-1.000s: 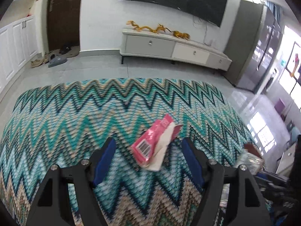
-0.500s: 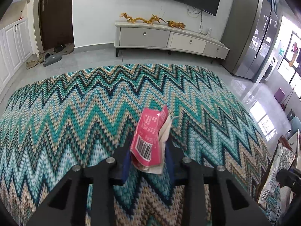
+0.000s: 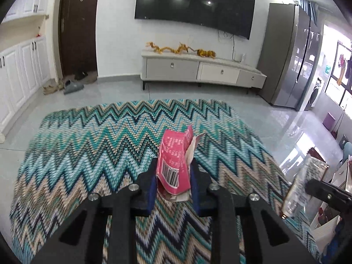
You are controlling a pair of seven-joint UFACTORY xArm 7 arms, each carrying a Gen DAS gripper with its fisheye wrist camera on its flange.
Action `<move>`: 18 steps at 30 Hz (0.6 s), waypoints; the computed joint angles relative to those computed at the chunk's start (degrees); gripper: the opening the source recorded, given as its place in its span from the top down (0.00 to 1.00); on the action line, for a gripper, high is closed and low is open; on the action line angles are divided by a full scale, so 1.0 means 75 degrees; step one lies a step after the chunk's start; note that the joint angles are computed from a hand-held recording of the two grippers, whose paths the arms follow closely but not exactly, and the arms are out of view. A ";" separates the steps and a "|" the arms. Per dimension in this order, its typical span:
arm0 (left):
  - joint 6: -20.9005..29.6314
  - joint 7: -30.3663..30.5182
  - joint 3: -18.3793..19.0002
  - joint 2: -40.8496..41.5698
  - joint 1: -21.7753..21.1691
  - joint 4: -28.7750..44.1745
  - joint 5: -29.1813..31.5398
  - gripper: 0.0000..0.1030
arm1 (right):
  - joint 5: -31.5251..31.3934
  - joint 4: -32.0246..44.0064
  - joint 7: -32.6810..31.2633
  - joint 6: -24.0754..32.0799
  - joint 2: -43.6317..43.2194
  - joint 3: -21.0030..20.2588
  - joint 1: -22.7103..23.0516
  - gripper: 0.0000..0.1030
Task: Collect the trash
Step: 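Grasp the brown wrapper with right tool while left tool grasps pink chip bag, then carry the pink chip bag and brown wrapper over the bin with both tools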
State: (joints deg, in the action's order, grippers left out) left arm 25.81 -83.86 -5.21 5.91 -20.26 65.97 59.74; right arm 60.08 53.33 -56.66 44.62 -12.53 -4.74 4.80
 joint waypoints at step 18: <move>0.2578 -0.1179 -0.1404 -0.1706 -0.0257 -0.0628 0.1157 0.76 | -0.0366 -0.0899 -0.0042 -0.0474 -0.1730 -0.0432 0.0606 0.75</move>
